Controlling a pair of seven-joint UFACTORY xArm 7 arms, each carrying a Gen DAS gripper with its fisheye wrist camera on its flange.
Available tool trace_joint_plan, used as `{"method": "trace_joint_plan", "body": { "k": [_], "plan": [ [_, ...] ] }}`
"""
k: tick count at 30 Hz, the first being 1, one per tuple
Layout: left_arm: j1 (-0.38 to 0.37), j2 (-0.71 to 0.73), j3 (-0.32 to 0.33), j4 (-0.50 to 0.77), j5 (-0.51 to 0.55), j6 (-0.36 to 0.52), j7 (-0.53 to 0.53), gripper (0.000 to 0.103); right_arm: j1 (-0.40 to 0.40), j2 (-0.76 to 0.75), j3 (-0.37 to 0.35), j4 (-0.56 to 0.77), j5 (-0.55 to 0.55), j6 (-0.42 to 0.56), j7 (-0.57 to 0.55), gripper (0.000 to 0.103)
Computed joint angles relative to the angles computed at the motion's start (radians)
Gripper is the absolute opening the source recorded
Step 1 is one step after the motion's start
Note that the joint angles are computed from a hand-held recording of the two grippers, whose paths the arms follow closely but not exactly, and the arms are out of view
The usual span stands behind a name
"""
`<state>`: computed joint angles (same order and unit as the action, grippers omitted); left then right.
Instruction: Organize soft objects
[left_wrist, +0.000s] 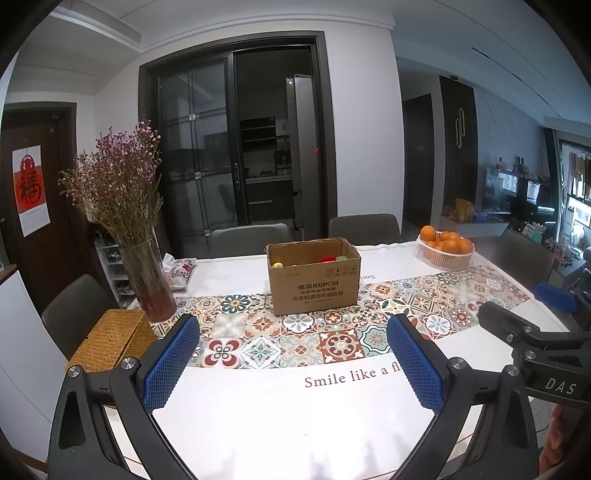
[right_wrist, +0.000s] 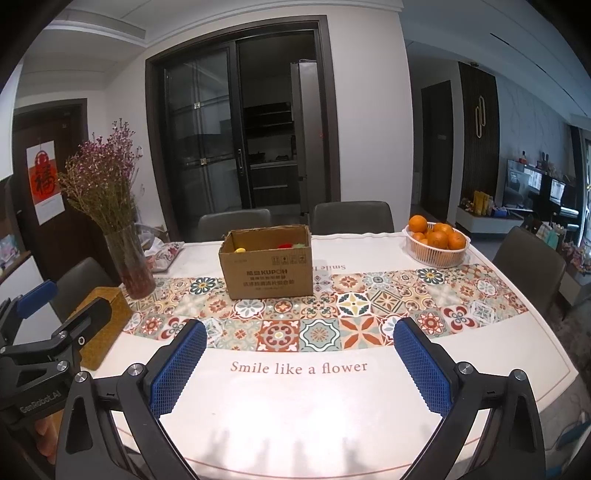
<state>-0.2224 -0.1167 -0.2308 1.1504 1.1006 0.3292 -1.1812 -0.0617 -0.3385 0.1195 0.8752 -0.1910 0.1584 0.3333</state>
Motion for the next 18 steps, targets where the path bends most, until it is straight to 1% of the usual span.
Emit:
{"method": "trace_joint_plan", "body": {
  "k": [6, 18],
  "plan": [
    [0.0, -0.002, 0.0, -0.003, 0.002, 0.001, -0.004, 0.103, 0.003, 0.003, -0.001, 0.002, -0.002, -0.001, -0.001, 0.103],
    [0.006, -0.001, 0.006, -0.008, -0.033, -0.015, 0.03, 0.103, 0.004, 0.005, -0.002, 0.005, -0.006, 0.004, -0.004, 0.103]
  ]
}}
